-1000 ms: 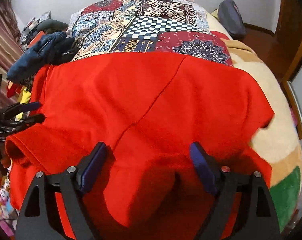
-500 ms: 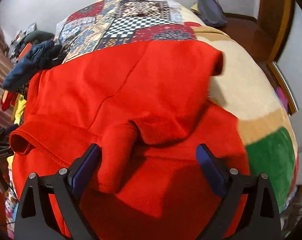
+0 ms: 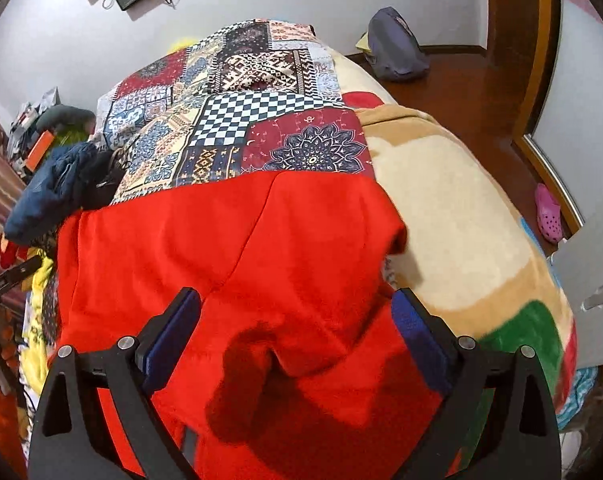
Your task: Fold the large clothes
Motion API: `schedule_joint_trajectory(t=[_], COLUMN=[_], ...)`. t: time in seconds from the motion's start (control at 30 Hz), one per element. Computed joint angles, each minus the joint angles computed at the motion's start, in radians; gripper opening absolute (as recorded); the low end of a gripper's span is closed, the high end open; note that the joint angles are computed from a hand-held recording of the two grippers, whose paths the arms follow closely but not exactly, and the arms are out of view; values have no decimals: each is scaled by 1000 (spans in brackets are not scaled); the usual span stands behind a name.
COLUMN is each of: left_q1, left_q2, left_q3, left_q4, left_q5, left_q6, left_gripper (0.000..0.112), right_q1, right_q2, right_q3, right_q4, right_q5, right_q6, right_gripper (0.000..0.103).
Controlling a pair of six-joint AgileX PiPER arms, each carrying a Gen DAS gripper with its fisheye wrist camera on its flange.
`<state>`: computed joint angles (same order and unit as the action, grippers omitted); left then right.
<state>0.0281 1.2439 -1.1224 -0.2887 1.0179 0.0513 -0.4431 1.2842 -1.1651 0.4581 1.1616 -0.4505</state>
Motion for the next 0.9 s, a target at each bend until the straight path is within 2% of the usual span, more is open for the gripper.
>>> schedule_joint_trajectory(t=[0.03, 0.1, 0.17, 0.2, 0.23, 0.3, 0.33, 0.37, 0.43, 0.47, 0.6, 0.7, 0.77, 0.8, 0.87, 0.9], left_q1=[-5, -31, -29, -3, 29, 49, 34, 6, -6, -14, 83, 159, 164, 152, 112, 90], left_q2=[34, 79, 111, 110, 105, 86, 79, 70, 67, 64, 10, -36, -65, -71, -71, -64], left_q3=[-2, 5, 37, 62, 96, 133, 139, 144, 167, 178, 200, 167, 129, 111, 60, 39], left_q4=[-5, 30, 35, -14, -72, -72, -13, 86, 277, 327, 285, 191, 152, 145, 143, 151], left_q5=[-16, -54, -89, -100, -115, -132, -138, -144, -138, -128, -65, -9, 11, 14, 23, 24], left_q6=[-16, -62, -78, -44, -2, -6, -60, -137, -211, -243, -126, -21, -3, -13, -60, -90], left_gripper=[67, 51, 18, 11, 8, 8, 8, 2, 2, 2, 3, 21, 54, 61, 90, 96], right_q1=[20, 49, 67, 78, 84, 94, 103, 108, 105, 93, 42, -7, -50, -60, -77, -83], right_q2=[11, 30, 37, 41, 43, 31, 10, -5, -1, 2, 5, 11, 15, 15, 19, 26], right_q3=[4, 21, 47, 67, 84, 117, 136, 141, 121, 114, 99, 76, 44, 32, 3, -10], right_q4=[-12, -16, -28, -40, -50, -76, -85, -93, -104, -98, -76, -31, 5, 10, 8, 9], right_q5=[-12, -23, -31, -38, -45, -63, -81, -83, -55, -38, -2, 33, 50, 43, 26, 21], right_q6=[23, 40, 43, 43, 41, 22, -2, -14, -13, -21, -59, -70, -66, -59, -43, -40], right_gripper=[95, 95, 95, 95, 95, 95, 95, 95, 95, 95, 95, 95, 95, 95, 95, 95])
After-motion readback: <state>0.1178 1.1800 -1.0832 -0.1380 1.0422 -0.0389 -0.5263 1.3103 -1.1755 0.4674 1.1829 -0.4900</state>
